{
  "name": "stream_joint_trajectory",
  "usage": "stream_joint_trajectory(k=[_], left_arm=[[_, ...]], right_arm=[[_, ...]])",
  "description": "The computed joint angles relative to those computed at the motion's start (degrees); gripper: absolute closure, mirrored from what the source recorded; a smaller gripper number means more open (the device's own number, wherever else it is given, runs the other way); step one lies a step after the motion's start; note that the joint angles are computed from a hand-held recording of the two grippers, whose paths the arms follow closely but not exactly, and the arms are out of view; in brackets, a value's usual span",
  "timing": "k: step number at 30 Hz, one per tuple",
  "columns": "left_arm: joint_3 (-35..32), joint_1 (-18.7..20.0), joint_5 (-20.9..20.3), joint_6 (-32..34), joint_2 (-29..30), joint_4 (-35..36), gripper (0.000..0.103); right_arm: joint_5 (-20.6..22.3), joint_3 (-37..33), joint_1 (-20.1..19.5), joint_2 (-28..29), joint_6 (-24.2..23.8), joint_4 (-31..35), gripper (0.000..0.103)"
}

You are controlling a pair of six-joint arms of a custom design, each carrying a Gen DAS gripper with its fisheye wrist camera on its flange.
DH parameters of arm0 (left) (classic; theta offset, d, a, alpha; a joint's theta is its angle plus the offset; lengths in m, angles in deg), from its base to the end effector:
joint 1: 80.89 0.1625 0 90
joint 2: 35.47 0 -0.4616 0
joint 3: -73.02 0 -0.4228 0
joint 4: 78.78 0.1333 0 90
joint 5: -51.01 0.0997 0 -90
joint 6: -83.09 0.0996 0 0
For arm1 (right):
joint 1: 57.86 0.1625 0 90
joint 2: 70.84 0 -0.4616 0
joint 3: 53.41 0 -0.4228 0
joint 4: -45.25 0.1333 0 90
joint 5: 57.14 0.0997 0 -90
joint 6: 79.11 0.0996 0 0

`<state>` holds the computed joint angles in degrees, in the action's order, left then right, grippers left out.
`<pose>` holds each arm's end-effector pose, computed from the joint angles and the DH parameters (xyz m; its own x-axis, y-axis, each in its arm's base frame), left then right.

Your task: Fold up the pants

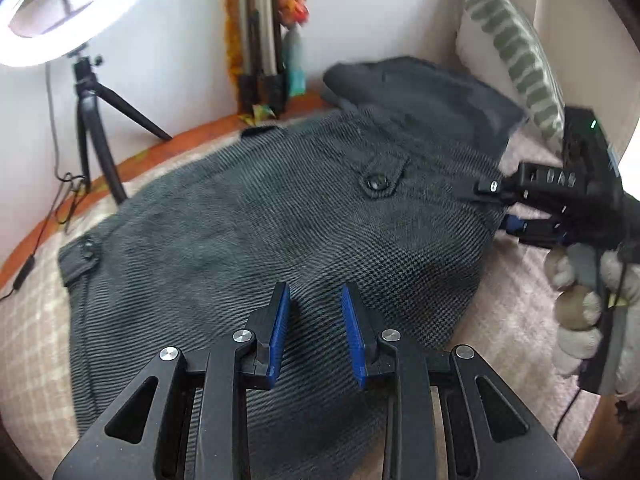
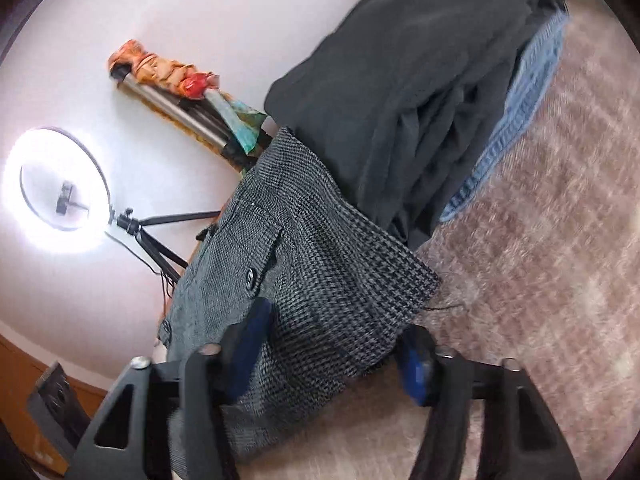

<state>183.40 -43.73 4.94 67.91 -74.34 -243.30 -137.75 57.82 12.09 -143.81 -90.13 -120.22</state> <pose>-0.3534 -0.5218 -0.0152 -0.6563 0.3747 -0.6549 0.6466 0.7267 -0.2321 -0.0673 -0.6205 0.3241 -0.9951 0.0980 -0.0119 0.0844 0.7813 -0.6184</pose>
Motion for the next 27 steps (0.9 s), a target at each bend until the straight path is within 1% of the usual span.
stream_joint_trajectory(k=[1, 4, 6, 8, 10, 11, 12, 13, 15, 18, 20, 23, 25, 27], left_arm=[[-0.35, 0.19, 0.28, 0.23, 0.62, 0.51, 0.077], [-0.71, 0.71, 1.00, 1.47, 2.04, 1.40, 0.077], [-0.47, 0.67, 0.91, 1.59, 1.95, 0.66, 0.077], [-0.30, 0.46, 0.70, 0.27, 1.28, -0.12, 0.077], [0.66, -0.41, 2.21, -0.17, 0.72, -3.23, 0.077], [0.92, -0.89, 3.59, -0.07, 0.78, -4.21, 0.077], [1.12, -1.41, 5.28, -0.42, 0.83, -4.20, 0.077], [1.28, -1.66, 5.93, -1.21, 0.74, -3.51, 0.077], [1.63, -1.82, 5.63, -3.30, 0.53, -1.10, 0.077], [1.92, -1.88, 6.14, -4.66, 1.38, 2.18, 0.077], [2.36, -1.71, 6.50, -4.08, 2.24, 0.72, 0.077], [2.22, -1.73, 6.96, -0.89, 3.01, -0.99, 0.079], [2.55, -1.55, 5.42, -1.73, 1.94, -0.44, 0.079], [4.30, -1.98, 4.62, -3.49, 0.03, -1.71, 0.079]], right_arm=[[0.53, -0.02, -0.27, -0.04, 0.59, -0.03, 0.065], [1.81, 0.04, -0.81, -0.55, 0.93, -0.13, 0.076], [0.38, 0.07, -0.17, -0.96, -0.80, 0.03, 0.078], [-2.66, 0.24, 1.40, -1.10, -3.44, -1.22, 0.079], [-3.74, 0.77, 2.13, -1.62, -5.01, -2.38, 0.081], [-4.10, 0.90, 2.55, -1.81, -5.48, -2.78, 0.081], [-4.20, 1.08, 2.68, -2.07, -5.86, -2.92, 0.081], [-4.50, 1.13, 3.03, -2.24, -6.36, -3.01, 0.082], [-5.91, 1.26, 3.89, -2.46, -7.84, -3.47, 0.082], [-6.86, 1.89, 4.73, -2.89, -9.86, -4.61, 0.083], [-6.74, 2.24, 5.04, -3.13, -10.42, -4.90, 0.083], [-6.27, 2.81, 5.71, -3.80, -10.84, -4.98, 0.084], [-6.37, 2.84, 6.50, -4.13, -11.49, -4.90, 0.084], [-7.68, 2.92, 7.58, -4.28, -12.93, -5.41, 0.085]])
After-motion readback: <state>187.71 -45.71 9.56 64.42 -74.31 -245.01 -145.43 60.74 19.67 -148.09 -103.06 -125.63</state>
